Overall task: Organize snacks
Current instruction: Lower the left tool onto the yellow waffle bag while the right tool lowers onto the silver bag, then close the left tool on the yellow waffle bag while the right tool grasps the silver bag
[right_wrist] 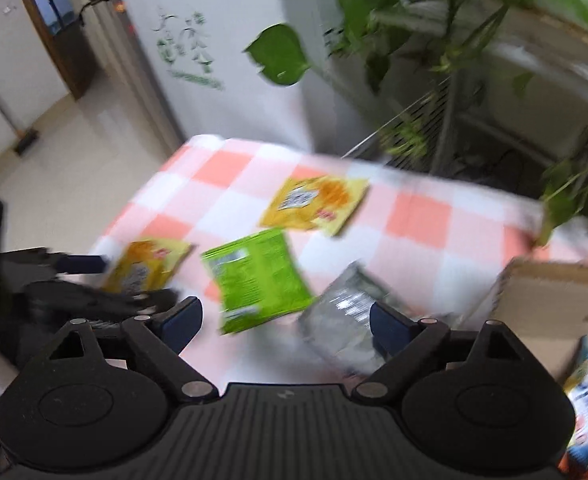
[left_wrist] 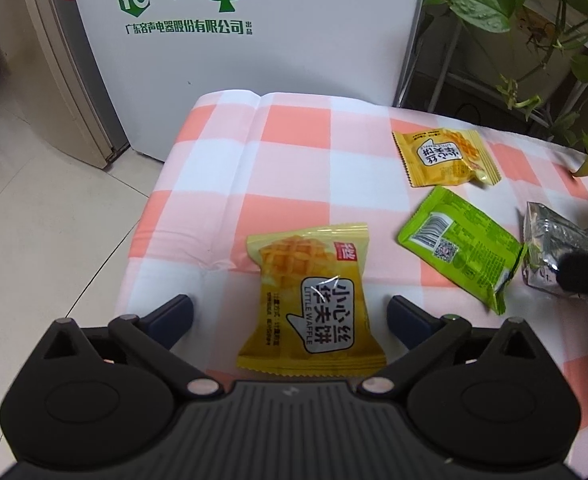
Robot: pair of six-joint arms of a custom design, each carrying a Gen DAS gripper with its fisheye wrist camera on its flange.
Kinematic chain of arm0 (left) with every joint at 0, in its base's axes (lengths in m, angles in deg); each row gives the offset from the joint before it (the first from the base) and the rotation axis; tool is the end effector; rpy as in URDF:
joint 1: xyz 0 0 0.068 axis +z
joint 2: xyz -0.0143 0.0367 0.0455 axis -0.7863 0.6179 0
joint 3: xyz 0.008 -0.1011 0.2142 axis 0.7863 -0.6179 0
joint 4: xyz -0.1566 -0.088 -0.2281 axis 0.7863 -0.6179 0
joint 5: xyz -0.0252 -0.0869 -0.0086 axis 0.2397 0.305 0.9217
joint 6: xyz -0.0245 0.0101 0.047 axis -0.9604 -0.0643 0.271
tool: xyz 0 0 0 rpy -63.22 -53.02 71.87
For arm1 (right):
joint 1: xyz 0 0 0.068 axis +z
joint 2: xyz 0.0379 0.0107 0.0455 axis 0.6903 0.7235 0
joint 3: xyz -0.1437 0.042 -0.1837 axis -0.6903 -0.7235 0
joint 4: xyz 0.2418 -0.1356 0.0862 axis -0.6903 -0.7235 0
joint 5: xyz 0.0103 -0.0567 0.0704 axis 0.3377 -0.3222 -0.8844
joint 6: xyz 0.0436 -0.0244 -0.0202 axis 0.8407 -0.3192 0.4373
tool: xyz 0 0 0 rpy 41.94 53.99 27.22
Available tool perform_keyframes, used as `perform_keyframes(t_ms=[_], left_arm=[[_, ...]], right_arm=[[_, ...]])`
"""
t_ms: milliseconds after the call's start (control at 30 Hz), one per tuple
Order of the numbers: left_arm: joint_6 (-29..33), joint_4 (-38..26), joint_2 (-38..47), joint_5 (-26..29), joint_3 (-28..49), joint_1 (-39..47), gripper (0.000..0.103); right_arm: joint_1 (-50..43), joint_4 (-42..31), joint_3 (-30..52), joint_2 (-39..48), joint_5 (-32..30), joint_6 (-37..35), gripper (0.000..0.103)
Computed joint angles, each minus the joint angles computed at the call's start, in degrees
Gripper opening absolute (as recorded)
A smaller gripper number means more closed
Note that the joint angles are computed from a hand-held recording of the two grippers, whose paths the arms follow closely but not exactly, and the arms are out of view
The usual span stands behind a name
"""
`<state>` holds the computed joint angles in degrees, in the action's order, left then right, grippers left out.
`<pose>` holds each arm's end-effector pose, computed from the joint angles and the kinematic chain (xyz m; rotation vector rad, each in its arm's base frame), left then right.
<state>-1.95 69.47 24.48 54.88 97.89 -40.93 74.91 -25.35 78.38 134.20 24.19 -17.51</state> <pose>0.2630 0.0450 0.0207 0.1533 2.5914 -0.0460 0.2309 0.1374 0.0753 -0.2454 2.5095 0.2792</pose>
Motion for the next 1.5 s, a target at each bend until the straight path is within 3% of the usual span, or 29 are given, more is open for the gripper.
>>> perform_keyframes(t_ms=[167,267,400,500,667,800,1333,1500], left_arm=[[0.4,0.7,-0.3,0.5,-0.6,0.3,0.103],[0.5,0.9,-0.5,0.5,-0.9,0.4,0.103],[0.4,0.8,-0.5,0.5,-0.8,0.4,0.103],[0.6,0.3,-0.5,0.6,-0.5,0.4,0.103],[1.2,-0.2,-0.3,0.9,-0.1,0.6,0.103],[1.5,-0.3,-0.1,1.0,0.0,0.7,0.103],[0.6,-0.6,0.8,0.2,1.1,0.0,0.103],[-0.7,-0.2,1.0,-0.9,1.3,-0.7,0.103]], right_arm=[[0.0,3.0,2.9,6.8,4.5,-4.1,0.095],[-1.5,4.6,3.6,9.5,3.2,-3.7,0.096],[-0.7,1.4,5.3,10.3,1.9,-5.1,0.099],[-1.0,-1.7,5.9,9.8,-0.8,-4.6,0.1],[-2.6,-5.9,6.0,9.3,-10.8,-2.8,0.099],[0.3,-6.2,5.2,8.0,-5.6,-2.6,0.098],[3.2,-5.9,8.6,13.8,3.0,0.5,0.095],[3.9,-5.7,9.0,14.4,4.7,1.4,0.088]])
